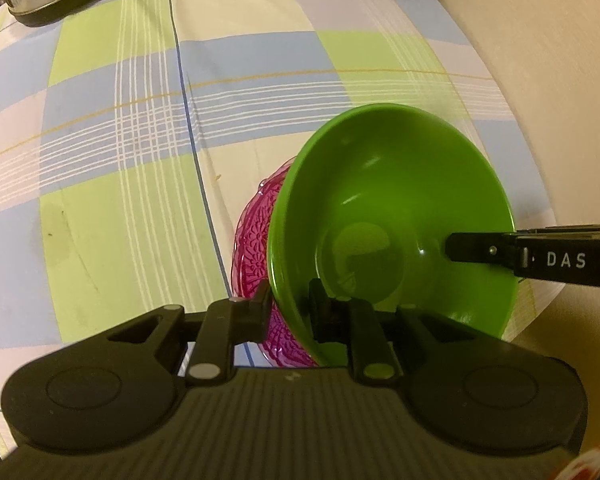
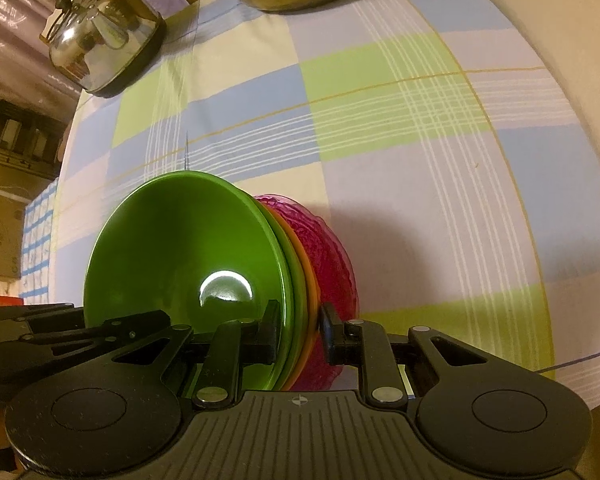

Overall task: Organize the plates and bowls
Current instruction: 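Carry the bowl stack onto the pink plates with the left tool while the right tool supports it, then lower the bowl stack onto the pink plates and open the left tool while the right tool opens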

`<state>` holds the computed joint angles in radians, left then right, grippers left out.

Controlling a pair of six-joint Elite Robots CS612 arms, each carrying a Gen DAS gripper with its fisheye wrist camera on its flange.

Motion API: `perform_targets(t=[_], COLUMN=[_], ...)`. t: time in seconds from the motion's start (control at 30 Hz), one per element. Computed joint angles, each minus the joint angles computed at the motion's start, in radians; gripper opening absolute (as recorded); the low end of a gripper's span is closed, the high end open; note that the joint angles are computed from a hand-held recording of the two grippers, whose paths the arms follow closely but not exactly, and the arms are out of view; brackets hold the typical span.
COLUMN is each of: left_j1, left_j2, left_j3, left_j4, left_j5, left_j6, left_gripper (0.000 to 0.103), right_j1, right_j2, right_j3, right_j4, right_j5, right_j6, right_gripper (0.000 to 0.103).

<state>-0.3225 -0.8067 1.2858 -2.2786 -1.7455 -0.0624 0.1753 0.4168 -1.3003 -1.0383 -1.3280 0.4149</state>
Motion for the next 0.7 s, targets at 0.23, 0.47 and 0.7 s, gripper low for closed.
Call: perform_targets(t=[0.23,0.47,0.7], left_j1=[0.006,0.005,0.017], left_j2=[0.0,-0.016,-0.039], left_j3=[0.008,0.034,0.071], left_j4=[-0.02,-0.071,-0.16], left_j5=[-0.015,-0.002,-0.017], left_j6=[-0.008,-0.003,-0.02], left_gripper=[0.026,0.036,0.046], right_j1=[0.005,0.008,0.01], right_j2=[0.0,0.011,0.016], right_j3=[0.001,-0.023,-0.047], right_j4=[-0.015,-0.047,-0.07], right_j5=[-0.01,-0.028,-0.041], right_j6=[-0.036,-0.043,-0.049], right_gripper=[0.022,0.05,0.069])
